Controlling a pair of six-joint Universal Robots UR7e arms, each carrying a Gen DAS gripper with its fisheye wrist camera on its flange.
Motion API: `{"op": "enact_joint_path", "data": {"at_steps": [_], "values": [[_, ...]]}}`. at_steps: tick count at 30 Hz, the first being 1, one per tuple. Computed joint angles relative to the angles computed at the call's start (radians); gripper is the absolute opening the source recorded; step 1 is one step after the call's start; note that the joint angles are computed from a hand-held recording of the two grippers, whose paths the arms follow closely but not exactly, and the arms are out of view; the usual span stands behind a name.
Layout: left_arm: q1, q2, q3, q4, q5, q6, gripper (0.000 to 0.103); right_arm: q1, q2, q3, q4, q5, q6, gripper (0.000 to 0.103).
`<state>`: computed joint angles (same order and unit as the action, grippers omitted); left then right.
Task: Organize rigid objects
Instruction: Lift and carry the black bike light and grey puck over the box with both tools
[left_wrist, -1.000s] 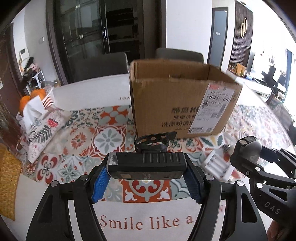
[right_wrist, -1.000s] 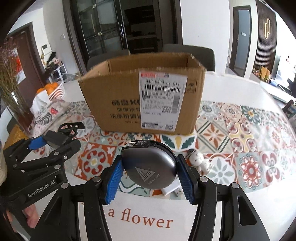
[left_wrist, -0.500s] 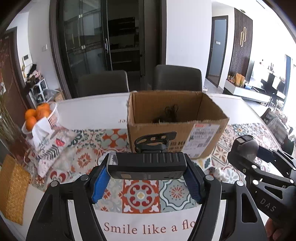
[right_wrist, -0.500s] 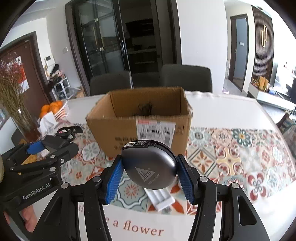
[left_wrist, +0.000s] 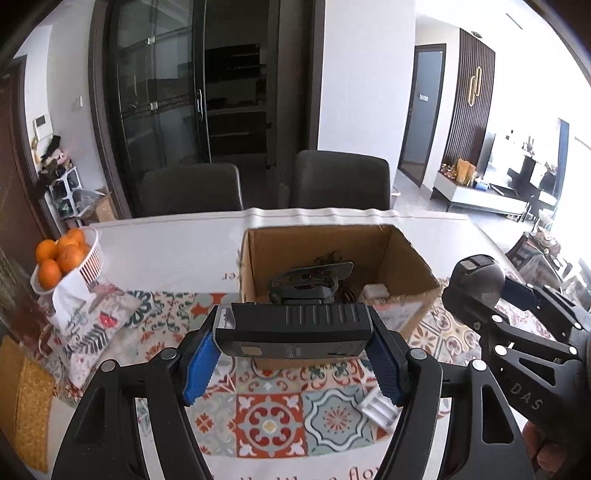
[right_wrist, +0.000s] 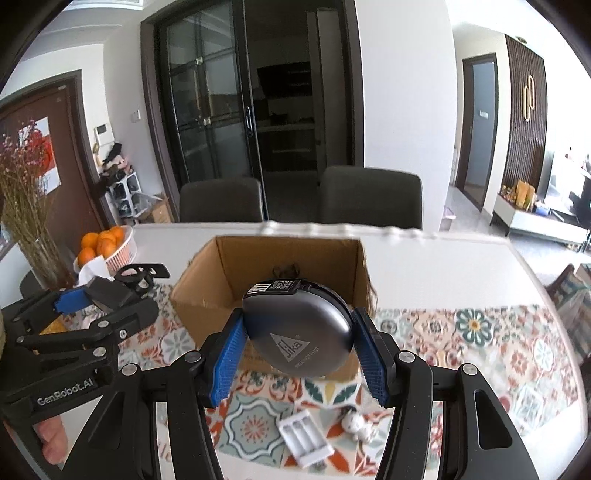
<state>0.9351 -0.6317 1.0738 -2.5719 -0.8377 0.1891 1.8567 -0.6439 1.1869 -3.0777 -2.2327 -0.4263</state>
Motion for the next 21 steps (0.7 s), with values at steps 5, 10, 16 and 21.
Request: {"op": "enact_joint_path", "data": {"at_steps": [5,10,16,21], "values": [[0.003,0.052,-0.095,0.005,-0.005,0.046,0.071,0.001,0.042,-0.096,0.019,-0.005,-0.054,0.057],[0.007,0.103,-0.192,0.014,0.002,0.091,0.071,-0.007,0.074,-0.188,0.093,0.009,-0.052,0.057],[0.022,0.194,-0.383,0.176,-0.012,0.070,0.071,-0.028,0.122,-0.338,0.298,0.024,0.011,0.057],[0.038,0.288,-0.567,0.342,-0.016,0.023,0.071,-0.048,0.175,-0.465,0.459,0.023,0.057,0.057]]}}
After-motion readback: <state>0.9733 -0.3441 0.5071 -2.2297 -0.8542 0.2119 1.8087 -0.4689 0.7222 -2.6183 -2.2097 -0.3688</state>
